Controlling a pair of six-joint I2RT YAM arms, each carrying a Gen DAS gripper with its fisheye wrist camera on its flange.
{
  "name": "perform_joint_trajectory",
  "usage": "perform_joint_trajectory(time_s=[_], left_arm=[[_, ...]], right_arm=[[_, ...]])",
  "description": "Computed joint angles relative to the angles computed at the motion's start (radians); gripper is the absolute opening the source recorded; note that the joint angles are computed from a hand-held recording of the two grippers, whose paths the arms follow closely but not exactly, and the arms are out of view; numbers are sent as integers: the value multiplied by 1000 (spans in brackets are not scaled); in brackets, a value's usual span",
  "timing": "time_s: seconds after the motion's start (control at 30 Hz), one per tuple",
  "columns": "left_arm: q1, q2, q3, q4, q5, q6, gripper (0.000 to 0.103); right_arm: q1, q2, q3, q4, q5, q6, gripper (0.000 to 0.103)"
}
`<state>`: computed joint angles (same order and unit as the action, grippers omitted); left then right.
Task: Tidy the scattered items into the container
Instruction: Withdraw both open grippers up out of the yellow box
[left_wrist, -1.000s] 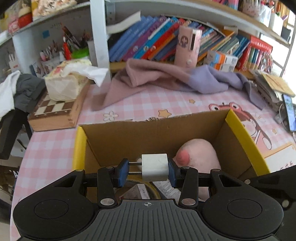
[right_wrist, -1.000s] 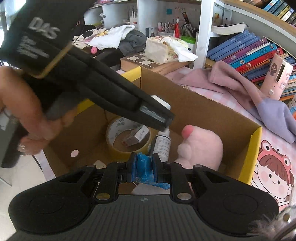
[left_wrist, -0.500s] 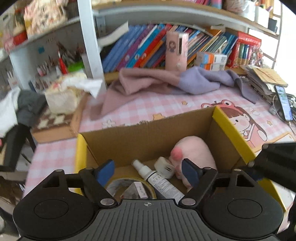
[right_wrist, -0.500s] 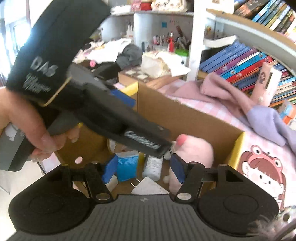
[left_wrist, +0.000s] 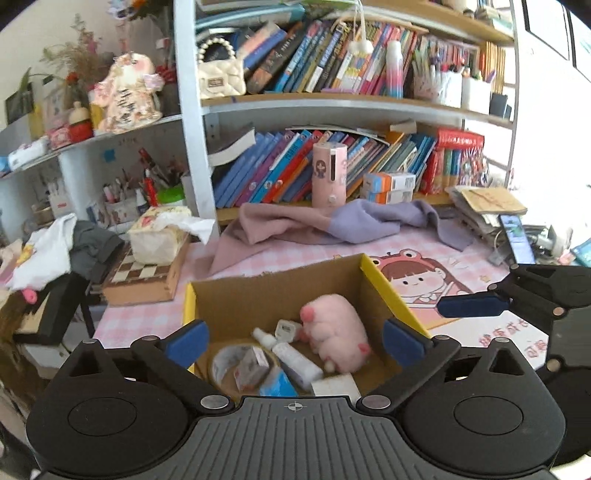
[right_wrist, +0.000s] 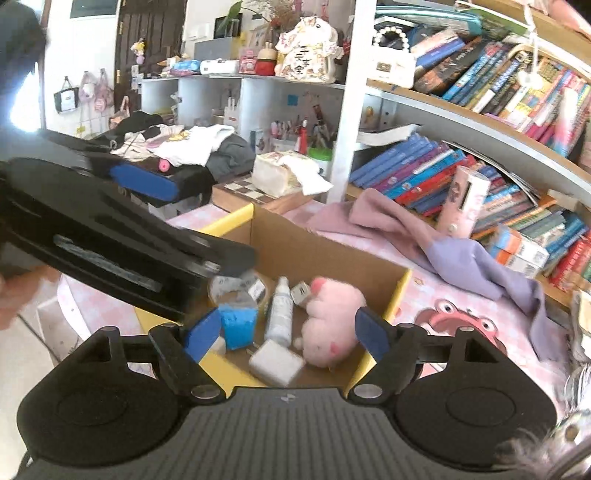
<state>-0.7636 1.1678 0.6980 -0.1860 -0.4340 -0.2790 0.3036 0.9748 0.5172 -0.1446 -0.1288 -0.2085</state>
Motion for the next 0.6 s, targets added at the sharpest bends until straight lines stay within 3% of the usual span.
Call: perform_joint_trajectory(time_s=[0.23,0.33,0.47,0.6], left_arm=[[-167,-169,-109,-136,-170,-217,102],[-280,-213,-136,-220,-294,-350,102],[-426,-160,-94,-435,-446,-619,102],[-542,-92,-48,-638,-494,-939,102]], right_arm=[[66,-261,-101,-140,126,103,87],[99,-381,-130,-218,172,171,88],[187,-549,-174,-321,281,257,88],[277,-683,-197,-424,395,310,90]])
